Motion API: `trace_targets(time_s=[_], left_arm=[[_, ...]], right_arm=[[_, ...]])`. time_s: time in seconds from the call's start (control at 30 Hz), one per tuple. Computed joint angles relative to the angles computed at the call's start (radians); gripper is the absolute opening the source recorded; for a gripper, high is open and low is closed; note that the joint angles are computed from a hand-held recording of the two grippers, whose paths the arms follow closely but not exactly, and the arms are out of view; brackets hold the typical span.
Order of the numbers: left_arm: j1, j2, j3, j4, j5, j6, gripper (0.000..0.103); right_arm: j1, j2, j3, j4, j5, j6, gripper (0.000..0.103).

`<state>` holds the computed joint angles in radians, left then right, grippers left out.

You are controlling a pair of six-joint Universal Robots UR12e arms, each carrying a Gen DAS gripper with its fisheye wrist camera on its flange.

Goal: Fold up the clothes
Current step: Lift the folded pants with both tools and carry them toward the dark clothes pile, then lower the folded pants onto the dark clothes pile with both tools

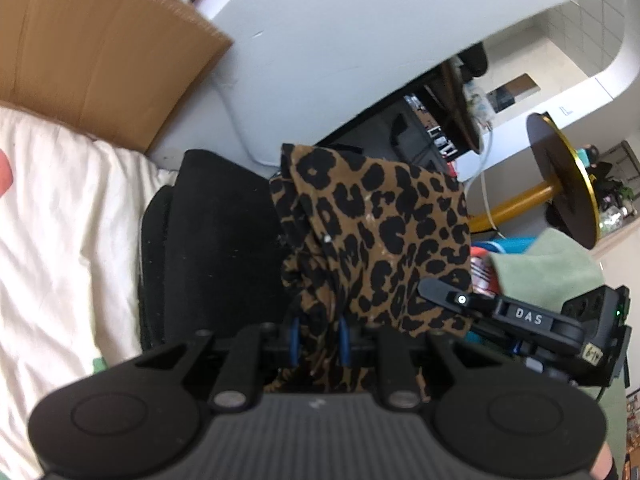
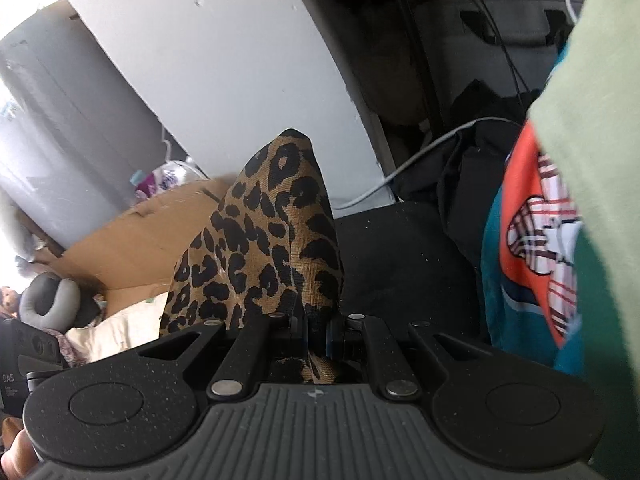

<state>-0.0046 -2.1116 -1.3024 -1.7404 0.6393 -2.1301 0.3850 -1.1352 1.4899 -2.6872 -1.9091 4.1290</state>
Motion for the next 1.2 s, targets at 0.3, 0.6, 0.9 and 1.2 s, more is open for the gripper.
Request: trace_targets(time_s=[0.3,0.6,0.9,1.2], left_arm=[[-0.018,-0.057,0.028,0.019,-0.012,-0.029,0.02],[-0.037,-0.101,0.065,0.077,-0.016,-0.084,0.02],[-0.064,-0.144,0.118,0.113,0.003,-0.095,0.019],[-0.084,-0.158,0.102,0.246,0.048,-0.186,0.02]], right_arm=[[-0.031,0.042,-0.027,0.037,0.028,-0.052,0.006],[-0.062,0.091,-0.063,0.039,0.045,-0.101,0.006],[-0.095,0.126,-0.082,0.044,0.066,-0.073,0.006],[-0.099,0.158,-0.101,0.115,0.003,-0.075,0.013]])
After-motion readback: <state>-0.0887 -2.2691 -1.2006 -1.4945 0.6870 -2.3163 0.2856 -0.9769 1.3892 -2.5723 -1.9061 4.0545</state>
